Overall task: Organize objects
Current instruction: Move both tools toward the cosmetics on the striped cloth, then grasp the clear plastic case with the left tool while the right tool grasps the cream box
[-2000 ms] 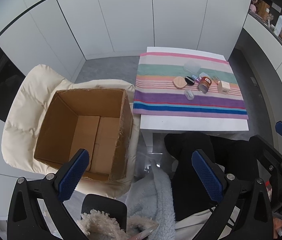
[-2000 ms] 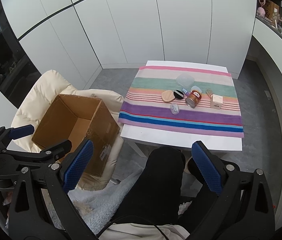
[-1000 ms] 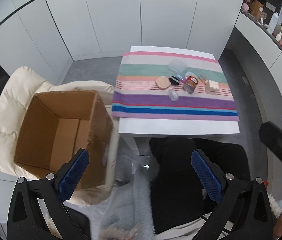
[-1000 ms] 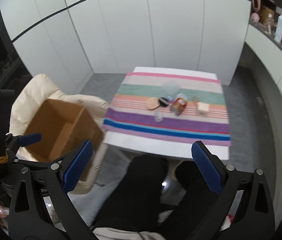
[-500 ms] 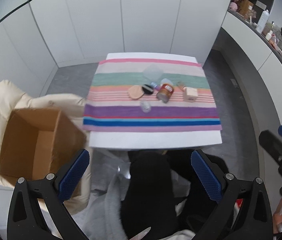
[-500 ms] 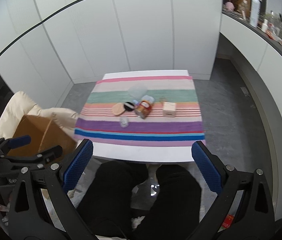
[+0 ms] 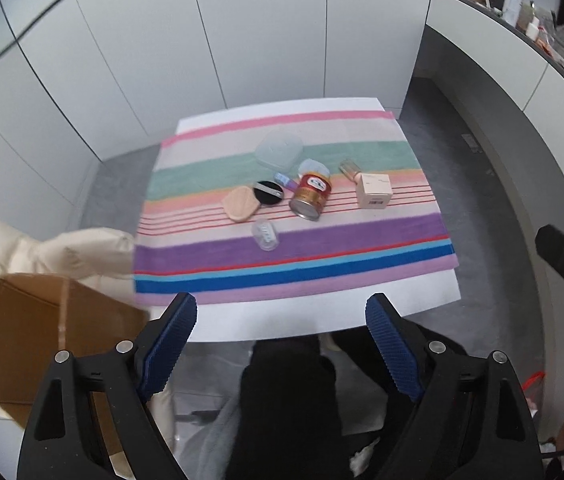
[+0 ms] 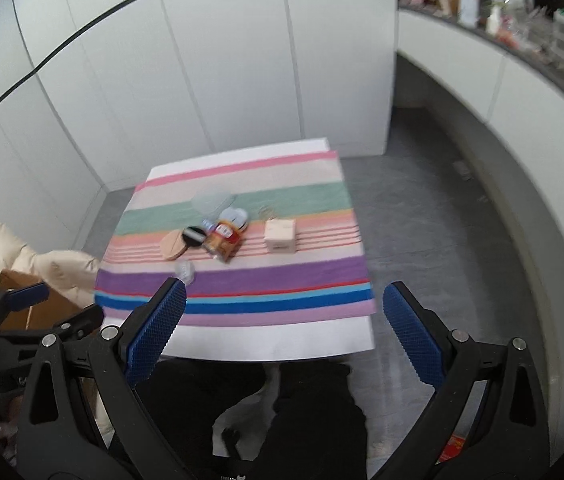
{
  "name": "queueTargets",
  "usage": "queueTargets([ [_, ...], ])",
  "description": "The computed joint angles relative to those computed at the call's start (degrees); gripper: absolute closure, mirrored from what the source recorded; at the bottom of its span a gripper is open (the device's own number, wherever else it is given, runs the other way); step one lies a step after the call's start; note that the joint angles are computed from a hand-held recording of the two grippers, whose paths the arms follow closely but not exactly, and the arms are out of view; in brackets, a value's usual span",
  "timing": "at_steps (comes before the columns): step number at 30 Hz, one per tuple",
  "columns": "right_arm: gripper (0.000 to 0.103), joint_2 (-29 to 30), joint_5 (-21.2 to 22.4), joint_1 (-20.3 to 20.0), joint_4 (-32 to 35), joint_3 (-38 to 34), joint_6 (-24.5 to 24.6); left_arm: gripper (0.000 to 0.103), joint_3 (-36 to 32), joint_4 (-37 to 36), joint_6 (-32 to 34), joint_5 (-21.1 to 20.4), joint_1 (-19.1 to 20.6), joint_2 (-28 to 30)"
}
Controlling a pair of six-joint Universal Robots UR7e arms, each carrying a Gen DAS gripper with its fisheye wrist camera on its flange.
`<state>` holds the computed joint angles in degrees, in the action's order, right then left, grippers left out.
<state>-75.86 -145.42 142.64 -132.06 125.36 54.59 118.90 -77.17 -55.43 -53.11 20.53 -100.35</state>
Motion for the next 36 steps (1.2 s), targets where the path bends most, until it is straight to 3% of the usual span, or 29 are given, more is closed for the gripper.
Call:
queueTargets([
  [6, 0.003, 1.5, 3.4, -8.0, -20.2, 6.6, -11.5, 0.015, 5.2, -11.0, 5.7, 3.4, 6.0, -0.5],
  [10, 0.003, 5.2, 5.0, -13.7, -30.9, 8.8, -18.9, 0.015, 8.5, -24.1, 12.2, 3.6, 13.7, 1.2],
  [17, 0.003, 16.4, 8.3, -25.0, -48.2, 8.6, -32.9, 0.015, 10.1, -42.3, 22.0, 1.1, 28.7, 11.7],
  [23, 0.003, 26.0, 9.5, -31.8, -56.7, 4.3, -42.0, 0.015, 8.9, -50.2, 26.0, 1.8, 36.6, 20.7],
  [27, 0.003, 30.6, 10.3, -34.6, -59.1, 0.9, -45.5, 0.015, 8.4, -54.6, 27.8, 2.3, 38.6, 24.8],
  [30, 0.003, 34.4, 8.8, -35.4, -59.2, -2.7, -48.2, 0.015, 9.7, -61.1, 31.8, 6.0, 37.8, 27.3],
  [31, 0.005, 35.5, 8.4, -35.7, -58.7, -3.9, -49.2, 0.017, 10.0, -62.4, 32.7, 7.2, 37.5, 28.1],
  [32, 0.020, 36.4, 7.0, -35.7, -57.2, -5.1, -49.3, 0.021, 10.6, -64.3, 33.8, 8.4, 37.1, 28.8],
  [33, 0.047, 37.0, 6.2, -35.7, -56.1, -6.0, -49.2, 0.034, 11.2, -65.7, 34.4, 9.4, 36.5, 29.0],
  [34, 0.047, 37.1, 6.1, -35.9, -54.6, -6.6, -48.8, 0.059, 11.6, -67.5, 35.5, 9.4, 36.2, 28.9],
  [36, 0.049, 37.6, 4.4, -35.5, -54.1, -7.1, -48.5, 0.063, 12.1, -68.6, 36.0, 10.2, 35.9, 28.6],
])
